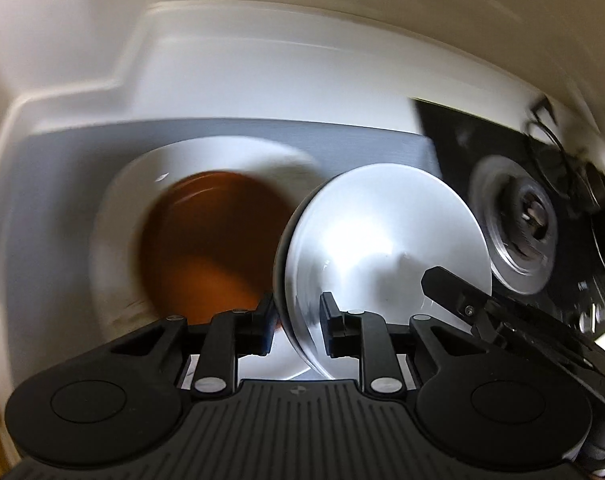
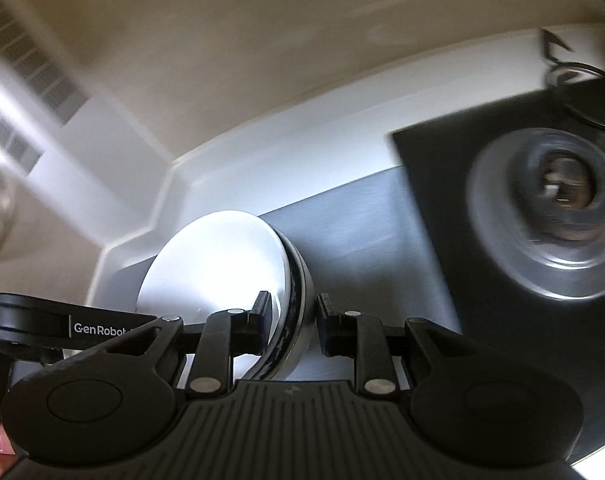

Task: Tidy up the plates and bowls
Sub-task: 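Lift the nested bowls with both grippers and carry them toward the plate stack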

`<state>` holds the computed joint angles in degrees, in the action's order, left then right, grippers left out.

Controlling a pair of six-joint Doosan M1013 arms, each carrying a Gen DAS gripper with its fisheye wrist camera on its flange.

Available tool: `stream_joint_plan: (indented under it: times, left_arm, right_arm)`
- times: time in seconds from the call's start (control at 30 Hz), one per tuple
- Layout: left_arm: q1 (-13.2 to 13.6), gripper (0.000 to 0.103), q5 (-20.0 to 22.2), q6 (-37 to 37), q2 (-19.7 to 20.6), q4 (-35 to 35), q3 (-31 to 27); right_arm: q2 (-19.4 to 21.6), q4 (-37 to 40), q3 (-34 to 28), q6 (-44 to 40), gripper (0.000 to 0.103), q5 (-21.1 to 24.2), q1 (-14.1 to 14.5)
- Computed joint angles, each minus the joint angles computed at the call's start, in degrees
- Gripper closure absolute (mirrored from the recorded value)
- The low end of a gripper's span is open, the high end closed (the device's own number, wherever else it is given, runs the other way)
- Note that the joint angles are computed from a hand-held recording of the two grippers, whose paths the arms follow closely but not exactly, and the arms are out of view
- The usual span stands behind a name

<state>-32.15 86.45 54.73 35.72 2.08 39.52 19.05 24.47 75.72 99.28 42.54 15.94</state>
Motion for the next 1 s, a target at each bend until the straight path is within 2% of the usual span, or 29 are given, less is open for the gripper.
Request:
stream_joint_plan:
  times: [0.2, 0.33, 0.43, 0.6, 0.73, 1.0]
  left_arm:
    - [1.5, 0.078, -2.94, -7.38, -8.06, 3.74, 11.69]
    - [3.32, 0.078, -4.9, -12.72, -13.47, 2.19, 19.1]
    - [4.64, 0.078, -5.84, -16.33, -17.17, 0.74, 23.34]
    - [4.76, 0.078, -6.5, -20.19, -21.97, 3.75, 27.98]
    - [4.84, 0.078, -7.12, -22.5, -24.54, 3.71, 31.47]
    - [6.74, 0.078, -7.25, -21.79, -25.94, -1.77, 35.86]
  right_arm:
    - [1.85, 6.07, -2.87, -8.01, 0.077, 3.2, 3.06]
    - [2.99, 8.95, -5.13, -11.58, 0.077, 6.19, 5.07]
    - [3.55, 11.48, -6.62, -15.36, 0.077, 8.13, 6.38]
    - [4.18, 15.45, -8.64, -19.97, 0.077, 11.94, 8.14]
    - [4.61, 15.15, -9.45, -20.93, 0.077, 14.38, 9.49]
    - [4.75, 11.01, -8.63, -19.03, 0.077, 17.31, 11.26]
